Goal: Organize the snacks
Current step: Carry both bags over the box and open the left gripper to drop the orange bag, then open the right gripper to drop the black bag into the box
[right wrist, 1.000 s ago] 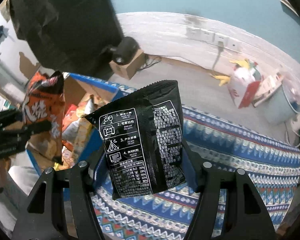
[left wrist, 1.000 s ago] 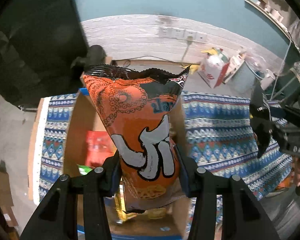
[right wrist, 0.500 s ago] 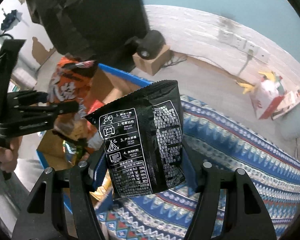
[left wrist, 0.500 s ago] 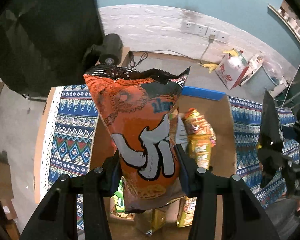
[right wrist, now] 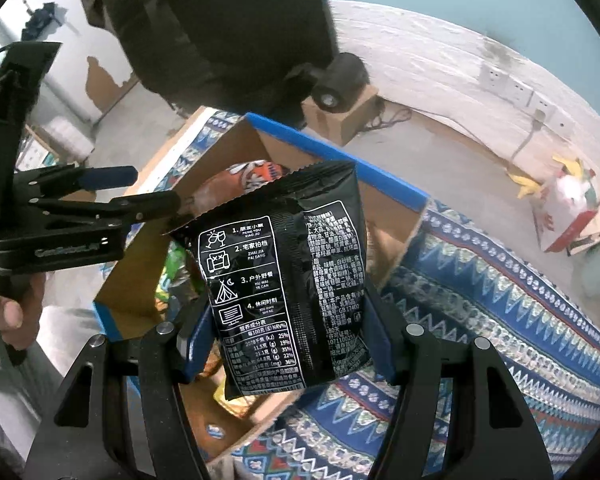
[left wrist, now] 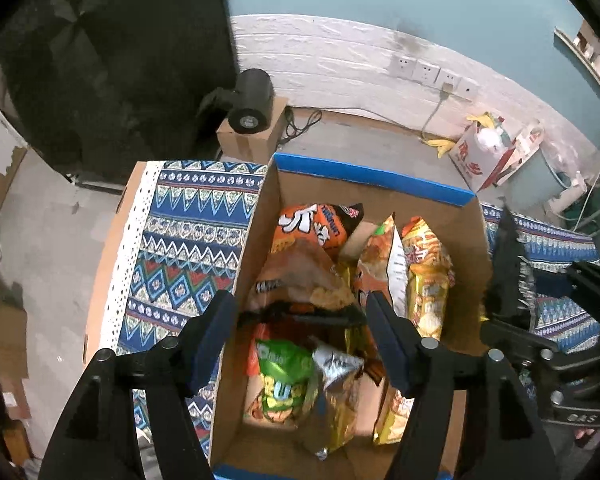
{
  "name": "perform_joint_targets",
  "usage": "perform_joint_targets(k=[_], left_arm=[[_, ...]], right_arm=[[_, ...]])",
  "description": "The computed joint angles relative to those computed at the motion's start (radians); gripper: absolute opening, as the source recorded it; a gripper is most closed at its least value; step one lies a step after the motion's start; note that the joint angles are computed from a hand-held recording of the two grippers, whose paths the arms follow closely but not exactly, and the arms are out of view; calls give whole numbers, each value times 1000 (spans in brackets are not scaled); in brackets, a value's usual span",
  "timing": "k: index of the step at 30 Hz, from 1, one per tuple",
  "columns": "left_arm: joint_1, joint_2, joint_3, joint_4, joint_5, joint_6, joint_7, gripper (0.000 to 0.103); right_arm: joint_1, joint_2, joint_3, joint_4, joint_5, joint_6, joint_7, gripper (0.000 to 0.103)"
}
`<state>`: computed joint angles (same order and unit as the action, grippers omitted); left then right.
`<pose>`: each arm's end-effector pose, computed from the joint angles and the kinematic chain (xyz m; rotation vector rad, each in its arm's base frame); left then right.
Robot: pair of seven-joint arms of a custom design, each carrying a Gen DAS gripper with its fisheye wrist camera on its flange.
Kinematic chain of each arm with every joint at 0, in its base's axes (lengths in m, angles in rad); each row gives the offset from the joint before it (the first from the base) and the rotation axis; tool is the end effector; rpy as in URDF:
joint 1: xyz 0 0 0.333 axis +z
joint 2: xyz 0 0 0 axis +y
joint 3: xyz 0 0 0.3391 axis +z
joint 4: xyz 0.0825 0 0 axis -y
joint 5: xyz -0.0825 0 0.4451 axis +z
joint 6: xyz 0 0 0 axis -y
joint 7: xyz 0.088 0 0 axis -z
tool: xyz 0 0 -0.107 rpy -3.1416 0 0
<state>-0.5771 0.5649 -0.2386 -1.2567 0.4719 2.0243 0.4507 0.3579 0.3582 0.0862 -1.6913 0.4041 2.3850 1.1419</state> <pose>0.6071 -0.5386 0.4697 -2.1905 1.8045 -0.3871 0.6765 0.3186 0.4195 -2.3609 1.2257 0.0274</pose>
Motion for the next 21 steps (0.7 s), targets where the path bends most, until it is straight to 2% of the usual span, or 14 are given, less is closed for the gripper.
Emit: perform_joint_targets(k=[11,13,15,18,21], left_arm=[[0,-122,-15,-136,34,0,-62,81],[0,-134,-20,-148,41,-9,-66,82],[3,-145,-26,-161,39,-10,-71,82],[-2,-160,-32,-179,48,-13,-92,82],[-11,-155,-39,-165,54,-33,-91,82]], right_arm=[[16,6,21,5,25,-17,-36,65],[17,5,22,5,29,-22,-42,71],[18,-2,20,-5,34,-6,-42,75],[16,-20,18,-22,43,16,-44,75],[16,-51,16,-59,50,82,-47,75]])
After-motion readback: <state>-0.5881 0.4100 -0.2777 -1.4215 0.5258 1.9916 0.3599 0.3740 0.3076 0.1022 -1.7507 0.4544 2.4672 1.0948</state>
